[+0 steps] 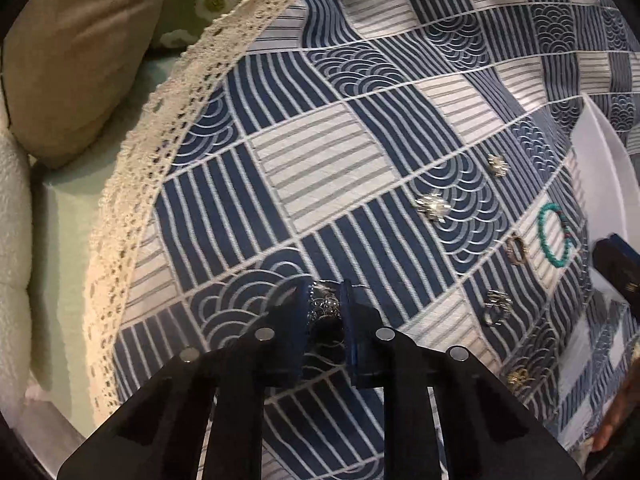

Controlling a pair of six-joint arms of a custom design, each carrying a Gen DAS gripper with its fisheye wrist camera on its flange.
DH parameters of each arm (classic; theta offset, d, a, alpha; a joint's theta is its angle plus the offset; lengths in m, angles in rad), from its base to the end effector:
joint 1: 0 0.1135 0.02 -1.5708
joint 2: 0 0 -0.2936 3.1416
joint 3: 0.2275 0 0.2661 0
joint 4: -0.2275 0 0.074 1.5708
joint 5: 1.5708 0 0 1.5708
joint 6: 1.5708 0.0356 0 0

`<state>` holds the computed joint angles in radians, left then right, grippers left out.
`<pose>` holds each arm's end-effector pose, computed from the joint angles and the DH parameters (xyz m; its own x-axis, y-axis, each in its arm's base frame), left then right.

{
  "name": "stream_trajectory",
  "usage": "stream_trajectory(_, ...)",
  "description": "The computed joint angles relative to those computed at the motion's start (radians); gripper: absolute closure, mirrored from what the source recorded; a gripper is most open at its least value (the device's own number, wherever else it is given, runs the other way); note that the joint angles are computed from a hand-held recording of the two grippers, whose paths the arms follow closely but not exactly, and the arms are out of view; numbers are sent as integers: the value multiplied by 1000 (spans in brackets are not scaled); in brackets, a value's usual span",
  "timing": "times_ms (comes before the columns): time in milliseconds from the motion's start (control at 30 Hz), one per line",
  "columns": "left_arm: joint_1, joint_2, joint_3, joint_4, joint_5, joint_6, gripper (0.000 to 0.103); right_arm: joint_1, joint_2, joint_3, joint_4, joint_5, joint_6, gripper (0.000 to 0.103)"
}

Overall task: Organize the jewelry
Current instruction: 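Grasp a silver ring with the left tool while the right tool grasps the teal bracelet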

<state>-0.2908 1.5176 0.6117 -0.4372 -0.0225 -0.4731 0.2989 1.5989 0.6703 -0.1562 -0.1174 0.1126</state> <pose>0.2266 -0.0670 0.1329 -0.9592 -0.1884 -0.2109 -0.1744 0.9811 -0.0834 0.2689 0.0872 0.1386 -0.8784 -0.1539 -0.4525 -0.2476 0.9563 0.1554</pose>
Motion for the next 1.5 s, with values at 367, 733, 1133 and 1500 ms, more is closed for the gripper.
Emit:
stream_trajectory(367,-9,1,18,13,50,-8,96,120,121,14,56,109,-33,45)
stream_trajectory(733,-3,-51,25,5,71,-9,103,108,196,29,86,122,-43,54)
stream_trajectory(1133,16,-73,23,8,85,9,103,90,132,14,73,104,-45,96)
stream_trajectory(1500,-56,12,60,-65,-10,23,75,88,104,9,37,79,-40,96)
